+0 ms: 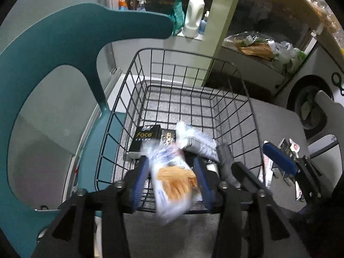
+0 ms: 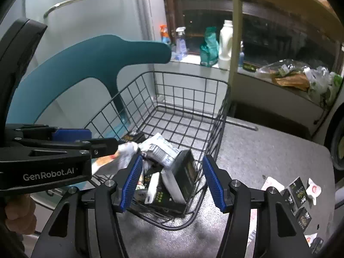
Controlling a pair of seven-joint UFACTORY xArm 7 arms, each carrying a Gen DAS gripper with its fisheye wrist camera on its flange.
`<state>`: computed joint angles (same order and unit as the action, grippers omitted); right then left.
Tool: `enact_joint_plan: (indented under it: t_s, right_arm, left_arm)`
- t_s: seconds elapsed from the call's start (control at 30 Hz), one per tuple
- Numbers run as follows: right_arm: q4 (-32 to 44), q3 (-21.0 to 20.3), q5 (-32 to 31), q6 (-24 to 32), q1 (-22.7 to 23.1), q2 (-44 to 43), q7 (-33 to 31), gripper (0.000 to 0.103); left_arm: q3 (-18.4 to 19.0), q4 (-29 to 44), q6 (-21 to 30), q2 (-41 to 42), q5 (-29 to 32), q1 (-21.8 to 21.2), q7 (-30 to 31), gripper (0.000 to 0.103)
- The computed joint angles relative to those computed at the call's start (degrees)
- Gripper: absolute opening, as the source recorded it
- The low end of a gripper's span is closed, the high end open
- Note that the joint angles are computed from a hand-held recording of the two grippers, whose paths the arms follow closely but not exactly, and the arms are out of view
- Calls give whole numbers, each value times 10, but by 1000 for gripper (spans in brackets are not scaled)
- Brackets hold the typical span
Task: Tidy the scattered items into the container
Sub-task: 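Carry the cracker bag and tissue pack into the wire basket and open both grippers, then grasp a black tissue pack with each gripper from the table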
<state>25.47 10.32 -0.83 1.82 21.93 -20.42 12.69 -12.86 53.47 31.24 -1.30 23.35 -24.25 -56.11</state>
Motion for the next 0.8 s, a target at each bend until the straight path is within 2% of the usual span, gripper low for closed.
enact_joint_plan:
  t_s: [0.1, 0.23, 0.3, 0.47, 0.63, 0.8]
  right_arm:
    - [-15, -9, 0, 8, -5, -26, -3, 58]
    - [-62, -34, 2, 36, -17, -103, -18, 58]
    - [-88, -44, 1, 59, -37, -149, -24, 58]
    - [-150, -73, -16, 116, -127, -241, -54, 58]
    - [-186, -114, -25, 134, -211, -247, -103, 58]
    - [-197, -147, -8, 101, -247, -189, -147, 58]
  left_arm:
    - [-3, 5, 8, -1, 8, -3, -2, 55]
    - [-10, 19, 13, 7, -3, -14, 6, 55]
    - [-16, 31, 16, 12, -3, -25, 10, 55]
    - [-33, 86, 25, 49, -9, -66, 31, 55]
    - [-33, 182, 51, 139, 0, -132, 45, 55]
    - [-14, 268, 70, 234, -12, -190, 65, 55]
